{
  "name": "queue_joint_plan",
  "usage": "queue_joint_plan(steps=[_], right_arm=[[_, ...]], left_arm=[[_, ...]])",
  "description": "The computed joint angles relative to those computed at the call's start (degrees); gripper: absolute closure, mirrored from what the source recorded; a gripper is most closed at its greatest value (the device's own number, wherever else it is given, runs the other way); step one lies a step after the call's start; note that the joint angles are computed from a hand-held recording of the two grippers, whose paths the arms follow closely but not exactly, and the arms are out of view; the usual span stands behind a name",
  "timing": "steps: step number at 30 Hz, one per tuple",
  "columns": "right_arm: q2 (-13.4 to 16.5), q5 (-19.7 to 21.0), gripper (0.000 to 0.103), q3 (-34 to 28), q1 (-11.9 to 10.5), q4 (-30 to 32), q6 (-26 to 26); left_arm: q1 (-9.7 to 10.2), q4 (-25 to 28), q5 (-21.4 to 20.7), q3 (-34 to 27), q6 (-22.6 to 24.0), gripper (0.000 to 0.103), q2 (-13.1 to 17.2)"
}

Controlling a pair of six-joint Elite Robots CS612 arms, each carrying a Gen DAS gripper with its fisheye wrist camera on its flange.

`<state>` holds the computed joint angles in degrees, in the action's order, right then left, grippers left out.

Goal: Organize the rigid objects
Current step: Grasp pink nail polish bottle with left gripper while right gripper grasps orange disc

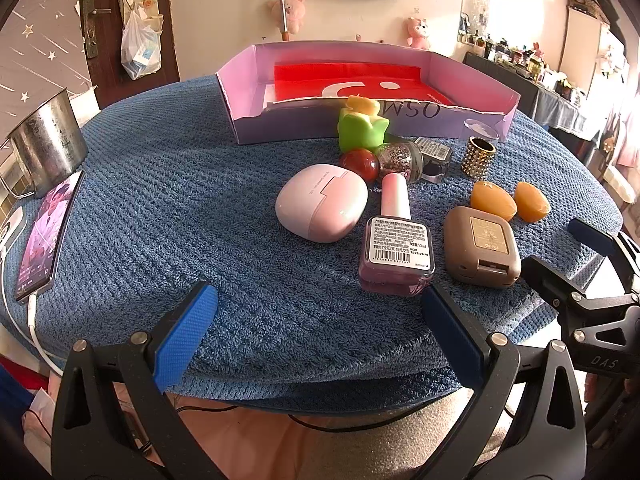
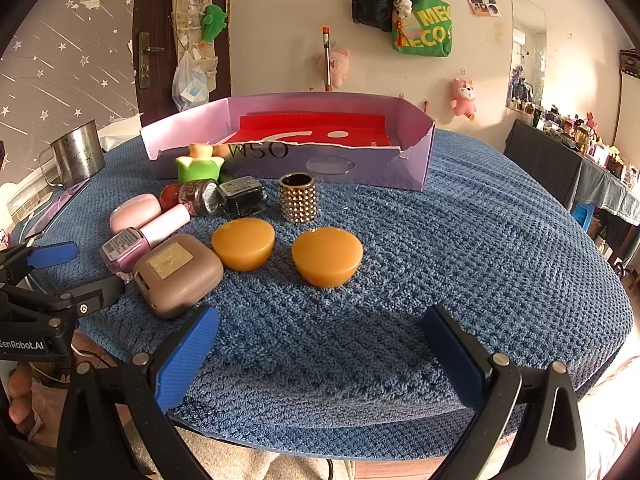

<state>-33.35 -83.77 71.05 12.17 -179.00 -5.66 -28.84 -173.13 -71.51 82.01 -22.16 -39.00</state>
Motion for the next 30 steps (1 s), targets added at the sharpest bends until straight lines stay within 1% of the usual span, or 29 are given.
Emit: queue_joint_plan(steps=[14,18,21,23,25,27,28,30], right_arm=[[-0.1,0.9,0.0,-0.1,0.0,0.9,-1.5],[-0.2,1.7,0.001,0.1,0.0,0.0,-2.7],[-0.2,1.4,0.002,0.2,0.1,-1.3,-3.9],[-0.1,0.9,0.003,0.2,0.2,-2.8,-4.4],[-0.1,0.6,0.006,0.0,0.2,-3.6,-4.4],[0.0,0.7,0.008,-0.4,0.0,-3.4,-3.7],[0.1,0.8,0.009,-0.7,-0.1,-3.1,-3.3],[0.3,1.6,0.017,-1.4,-0.3,-1.8,-2.7]], left_arm=[[-0.26,0.8,0.5,-0.2,0.5,0.0,-0.1],[-0.46,0.6,0.8,-0.1,1.2,0.003,-0.2],[-0.5,0.2,0.3,0.0,1.7,0.004,-0.3],[-0.45,0.1,-0.2,-0.1,1.9,0.011,-0.2],[-0.37,0.4,-1.1,-0.3,2.0,0.014,-0.2],[-0.34,0.7,-1.5,-0.6,2.0,0.017,-0.1],[-0.34,0.6,-1.7,-0.7,2.1,0.021,-0.1],[-0.31,0.5,-2.4,-1.0,2.4,0.025,0.0]])
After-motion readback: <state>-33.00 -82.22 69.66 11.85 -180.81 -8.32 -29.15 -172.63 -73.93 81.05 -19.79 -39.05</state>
